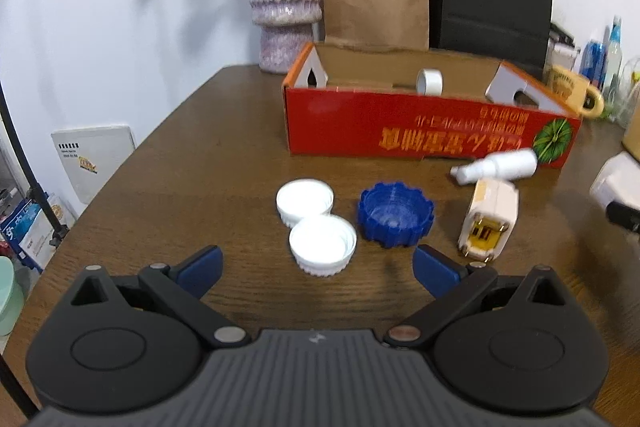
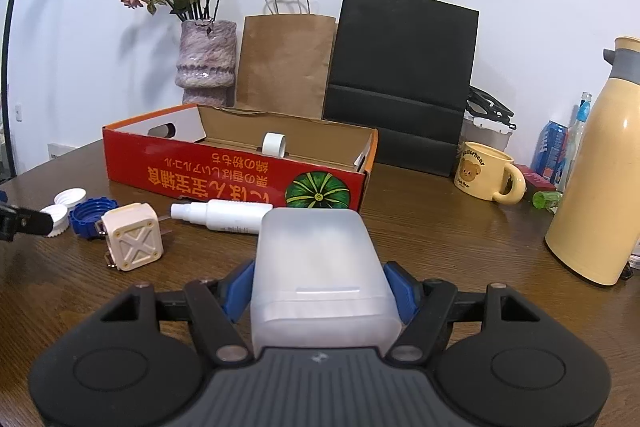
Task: Organize rigid objects
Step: 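Grasp a white screw cap with left gripper while right gripper holds the container, then carry the white cap and translucent container over the box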
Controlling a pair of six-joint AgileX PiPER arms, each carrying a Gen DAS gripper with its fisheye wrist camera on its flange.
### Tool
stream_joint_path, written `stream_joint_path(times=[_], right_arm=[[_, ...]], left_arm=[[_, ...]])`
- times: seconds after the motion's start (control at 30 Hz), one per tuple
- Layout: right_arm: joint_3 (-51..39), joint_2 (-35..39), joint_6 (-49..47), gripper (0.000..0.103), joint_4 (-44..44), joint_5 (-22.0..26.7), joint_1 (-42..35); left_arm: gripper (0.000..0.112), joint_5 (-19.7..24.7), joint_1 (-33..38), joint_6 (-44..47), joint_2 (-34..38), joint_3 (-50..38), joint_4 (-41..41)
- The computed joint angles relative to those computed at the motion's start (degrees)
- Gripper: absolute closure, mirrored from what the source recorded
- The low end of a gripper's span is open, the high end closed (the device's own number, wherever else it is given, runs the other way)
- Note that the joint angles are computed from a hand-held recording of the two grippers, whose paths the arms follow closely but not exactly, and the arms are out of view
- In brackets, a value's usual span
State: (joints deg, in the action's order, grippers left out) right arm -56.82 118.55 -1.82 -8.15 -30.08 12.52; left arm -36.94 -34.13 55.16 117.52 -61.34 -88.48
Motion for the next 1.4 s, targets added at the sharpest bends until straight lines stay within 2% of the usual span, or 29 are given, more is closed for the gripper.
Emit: stream_joint_path(times=[0.27,0.43,0.53,0.6,0.63,0.73,1.03,1.4], right_arm=[[-0.3,0.1,0.5,0.035,-0.6,0.3,-0.1],[-0.2,0.1,0.4,0.035,-0.5,0.1,0.0],[-0.2,0.1,0.1,0.035,0.0,0.1,0.2],[0.0,0.0,-0.2,0.035,0.3,-0.1,0.3],[0.1,0.0,-0.3,0.035,0.5,-0.2,0.3],[0.2,0.0,-0.4,0.035,0.7,-0.3,0.5],[0.4,-0.2,-0.4,0.035,0.6,-0.5,0.5],[2.4,-1.1,-1.7,0.035,3.1,-2.9,2.6]], left_arm=[[0.01,-0.5,2.1,5.9,2.6,-3.6,-5.2],[0.024,0.9,3.5,8.3,3.9,-5.6,-6.1],[0.046,3.5,4.5,4.9,3.6,-4.9,-2.6],[0.067,4.6,5.1,1.7,3.2,-4.1,0.4],[0.071,4.5,5.0,0.9,3.1,-3.9,1.1],[0.071,4.9,5.1,-1.5,2.7,-3.1,3.0],[0.071,1.2,3.5,0.2,3.4,-3.8,1.4],[0.071,-4.7,1.2,-5.7,1.9,-1.4,3.7]])
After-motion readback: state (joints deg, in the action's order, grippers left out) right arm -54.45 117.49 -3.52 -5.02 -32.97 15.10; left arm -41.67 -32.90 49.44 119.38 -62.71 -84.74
